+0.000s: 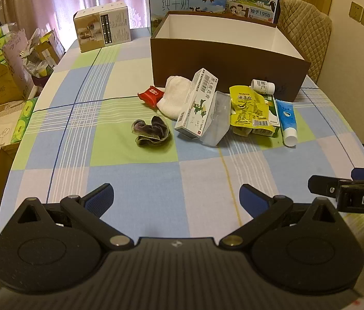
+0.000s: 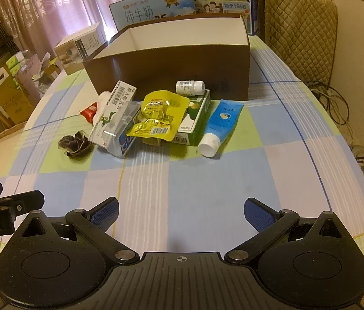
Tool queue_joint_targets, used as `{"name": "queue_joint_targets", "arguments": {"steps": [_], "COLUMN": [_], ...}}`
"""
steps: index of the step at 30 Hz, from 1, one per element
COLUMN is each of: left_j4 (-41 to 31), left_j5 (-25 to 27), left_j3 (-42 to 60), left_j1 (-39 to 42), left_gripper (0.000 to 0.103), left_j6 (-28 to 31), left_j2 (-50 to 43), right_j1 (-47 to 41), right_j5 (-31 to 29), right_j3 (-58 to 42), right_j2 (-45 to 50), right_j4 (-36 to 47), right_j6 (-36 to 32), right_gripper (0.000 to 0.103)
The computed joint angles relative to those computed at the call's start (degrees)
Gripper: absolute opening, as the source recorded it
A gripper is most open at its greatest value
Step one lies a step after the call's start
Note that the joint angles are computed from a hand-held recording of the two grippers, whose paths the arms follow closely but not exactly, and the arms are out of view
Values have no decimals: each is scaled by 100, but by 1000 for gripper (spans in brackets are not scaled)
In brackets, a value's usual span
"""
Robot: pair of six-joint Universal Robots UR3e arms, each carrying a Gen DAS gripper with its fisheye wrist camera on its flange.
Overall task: Organize objects
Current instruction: 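Close the left gripper on the dark grey sock while the right gripper approaches the yellow packet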
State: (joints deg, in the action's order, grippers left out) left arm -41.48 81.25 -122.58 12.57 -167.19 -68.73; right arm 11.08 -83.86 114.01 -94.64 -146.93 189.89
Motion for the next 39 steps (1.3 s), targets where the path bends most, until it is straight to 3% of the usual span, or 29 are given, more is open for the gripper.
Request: {"name": "queue_joint_targets", "arguments": {"steps": [25,31,39], "left_j4": [300,805,867], "left_j5": [-293,-108,-88], "left_j3": [550,700,1148], "left_j1": [210,133,135], "left_gripper": [102,101,96], "left_j6": [153,108,-41], "left_j2": [-859,-1290,-1858], "right_j1": [-205,-365,-466], "right_j5": [70,44,118], "right_j3": [-1132,-1236,-1335], "right_j2": [948,1240,1563], "right_j4": [136,-47,-398], "right_j6": [-54,-50,-244], "right_gripper": [101,88,82]}}
